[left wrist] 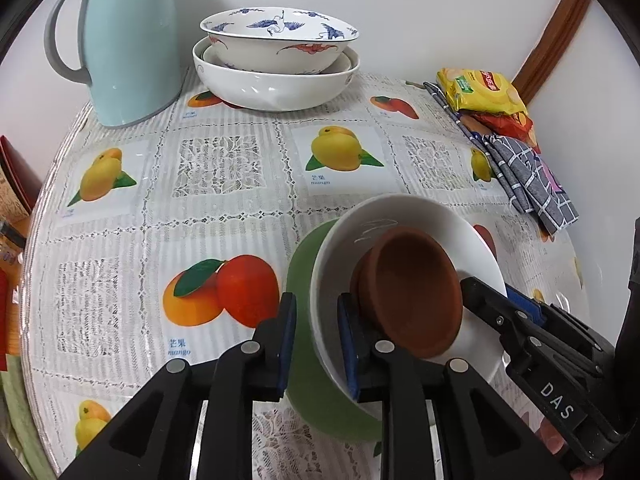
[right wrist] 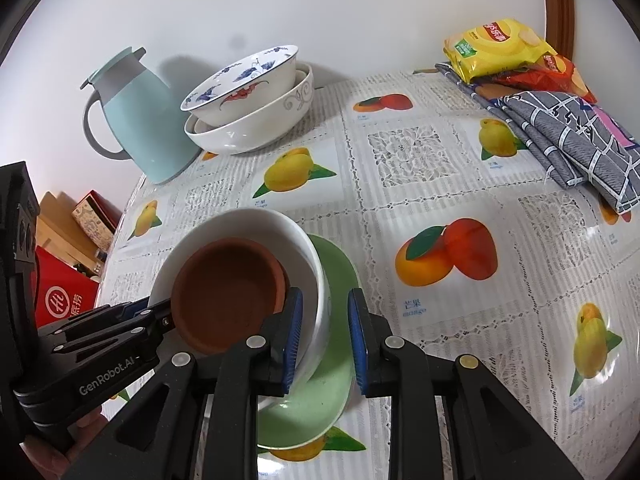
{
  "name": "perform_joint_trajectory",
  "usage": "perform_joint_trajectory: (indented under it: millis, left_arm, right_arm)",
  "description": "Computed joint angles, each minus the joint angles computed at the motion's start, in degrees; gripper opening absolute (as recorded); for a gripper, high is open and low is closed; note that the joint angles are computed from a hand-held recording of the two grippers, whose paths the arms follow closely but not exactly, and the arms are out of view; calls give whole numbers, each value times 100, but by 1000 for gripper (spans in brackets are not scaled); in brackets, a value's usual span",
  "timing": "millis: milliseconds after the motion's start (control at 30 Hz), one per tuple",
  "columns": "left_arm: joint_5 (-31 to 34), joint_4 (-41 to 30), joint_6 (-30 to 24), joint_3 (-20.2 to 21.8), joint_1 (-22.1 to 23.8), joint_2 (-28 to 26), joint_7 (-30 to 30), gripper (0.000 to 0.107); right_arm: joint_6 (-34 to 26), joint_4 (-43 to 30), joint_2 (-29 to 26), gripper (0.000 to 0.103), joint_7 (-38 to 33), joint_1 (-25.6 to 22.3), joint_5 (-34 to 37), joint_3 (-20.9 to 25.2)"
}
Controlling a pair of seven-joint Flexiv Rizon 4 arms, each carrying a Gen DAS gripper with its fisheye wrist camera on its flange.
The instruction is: Organize plates and bowls
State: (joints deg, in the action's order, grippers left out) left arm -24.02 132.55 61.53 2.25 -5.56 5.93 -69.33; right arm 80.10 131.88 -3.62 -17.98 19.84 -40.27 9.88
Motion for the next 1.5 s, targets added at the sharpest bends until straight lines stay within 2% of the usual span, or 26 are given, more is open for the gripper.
perform_joint_trajectory:
  millis: [67,133,267,367,600,867,933,1067,1133,1233,1267,1333,1400,1500]
  left_arm:
    - [97,19,-6,4,14,64,-71,26]
    - [444,50,73,-6,76,164,-352,41]
    - [425,146,48,60,50,339,-324,43]
    - [587,247,42,77,66,544,-464,44]
    - [1193,503,-44,38,96,1285,-962,51]
    - [1512,856,-80,-34,-76,2313,-1424,56]
    - [1530,942,-153,-38,-147,2577,-1528,63]
    - [1591,1122,-245,-62,-255,3096,-1736,63]
    - [1676,1199,-314,-98,-276,3358,-1831,66]
    - [1809,1287,-445,-163,-253,3726,-2049,72]
    - [1816,1311,-496,-153,-278,3836,-2102,74]
    - [1868,1333,-684,-195,-294,4105,-2252,85]
    - [2016,1353,-754,-292,-247,4346,-2389,87]
    - [2127,1345,-889,-330,-270,4564,-2495,90]
  right_arm:
    - [19,32,33,28,-1,-5,-10,8]
    - [55,83,80,29,33,-16,-71,14]
    - [103,223,215,34,176,-64,-214,54]
    - [118,345,357,43,253,-114,-260,128]
    - [-64,668,960,48,156,-206,-45,447]
    - [-1028,1071,2309,53,317,-343,97,1017]
    - [-1336,1142,2678,56,250,-309,267,1145]
    - [-2033,1237,3376,59,227,-236,488,1445]
    - [-2248,1298,3674,65,198,-130,678,1533]
    - [-2479,1369,4031,66,174,16,954,1640]
    - [-2520,1387,4126,68,193,35,993,1692]
    - [-2662,1426,4316,79,200,109,1118,1775]
    - [-2850,1455,4530,88,226,153,1199,1875]
    - [-3289,1427,4822,92,170,239,1273,2034]
